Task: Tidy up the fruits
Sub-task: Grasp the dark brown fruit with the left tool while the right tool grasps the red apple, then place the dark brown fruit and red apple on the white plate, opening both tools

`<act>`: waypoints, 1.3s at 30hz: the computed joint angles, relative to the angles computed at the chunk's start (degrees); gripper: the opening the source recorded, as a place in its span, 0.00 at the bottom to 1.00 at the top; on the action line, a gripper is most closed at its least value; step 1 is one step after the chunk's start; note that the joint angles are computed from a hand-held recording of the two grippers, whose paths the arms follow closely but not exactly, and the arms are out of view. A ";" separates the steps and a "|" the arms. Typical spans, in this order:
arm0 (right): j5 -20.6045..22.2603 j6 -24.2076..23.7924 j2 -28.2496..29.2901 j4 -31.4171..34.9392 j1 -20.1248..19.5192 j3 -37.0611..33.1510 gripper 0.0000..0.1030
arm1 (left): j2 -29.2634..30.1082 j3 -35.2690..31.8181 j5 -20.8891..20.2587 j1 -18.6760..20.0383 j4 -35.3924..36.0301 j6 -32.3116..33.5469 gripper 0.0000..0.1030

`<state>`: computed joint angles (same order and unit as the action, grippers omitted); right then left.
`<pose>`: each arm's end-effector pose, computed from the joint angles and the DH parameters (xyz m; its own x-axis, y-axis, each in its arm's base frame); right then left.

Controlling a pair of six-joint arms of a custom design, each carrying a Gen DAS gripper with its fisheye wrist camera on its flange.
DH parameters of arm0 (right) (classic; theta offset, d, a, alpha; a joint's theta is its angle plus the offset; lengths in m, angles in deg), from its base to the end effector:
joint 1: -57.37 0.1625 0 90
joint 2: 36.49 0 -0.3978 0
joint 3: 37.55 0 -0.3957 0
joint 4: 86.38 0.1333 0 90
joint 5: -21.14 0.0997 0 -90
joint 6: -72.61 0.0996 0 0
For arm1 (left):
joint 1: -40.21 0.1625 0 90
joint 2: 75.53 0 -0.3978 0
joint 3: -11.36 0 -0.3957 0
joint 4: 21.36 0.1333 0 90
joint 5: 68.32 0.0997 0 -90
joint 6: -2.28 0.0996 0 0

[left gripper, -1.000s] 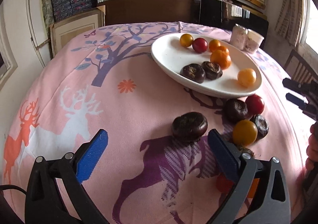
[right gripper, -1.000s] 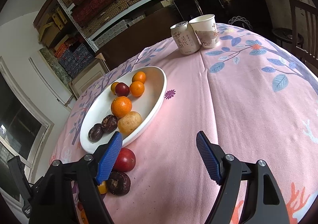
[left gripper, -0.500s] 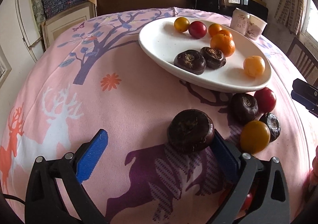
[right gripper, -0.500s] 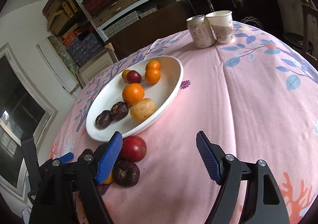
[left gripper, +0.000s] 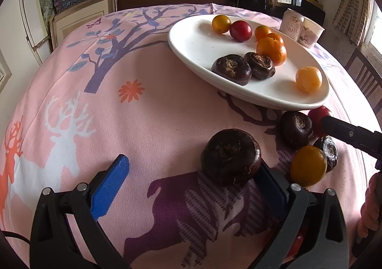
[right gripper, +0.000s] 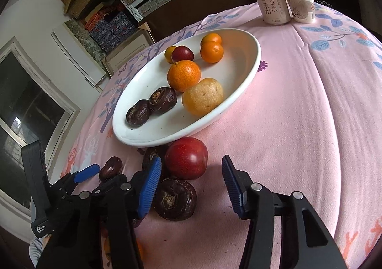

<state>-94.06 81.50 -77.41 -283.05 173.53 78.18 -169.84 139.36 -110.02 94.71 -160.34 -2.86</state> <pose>0.3181 -0.4415 0.0173 -0.9581 -0.0770 0.2757 -0.2291 0.7837 -0.5774 -0.0708 -0.4568 0.3021 -0.7035 0.1547 -0.6937 0.4991 0.8024 -0.3272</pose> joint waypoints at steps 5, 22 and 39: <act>0.54 -2.42 0.93 -0.21 0.04 -0.54 0.40 | 0.31 -0.03 0.48 -0.15 0.10 -0.56 0.96; 0.49 -5.90 0.52 0.09 0.46 0.00 0.35 | 0.09 1.96 -4.47 -1.84 -5.55 7.16 0.39; -1.83 -12.50 -1.94 -14.18 3.96 3.65 0.34 | 0.42 -1.34 -7.64 -4.05 -16.18 11.01 0.39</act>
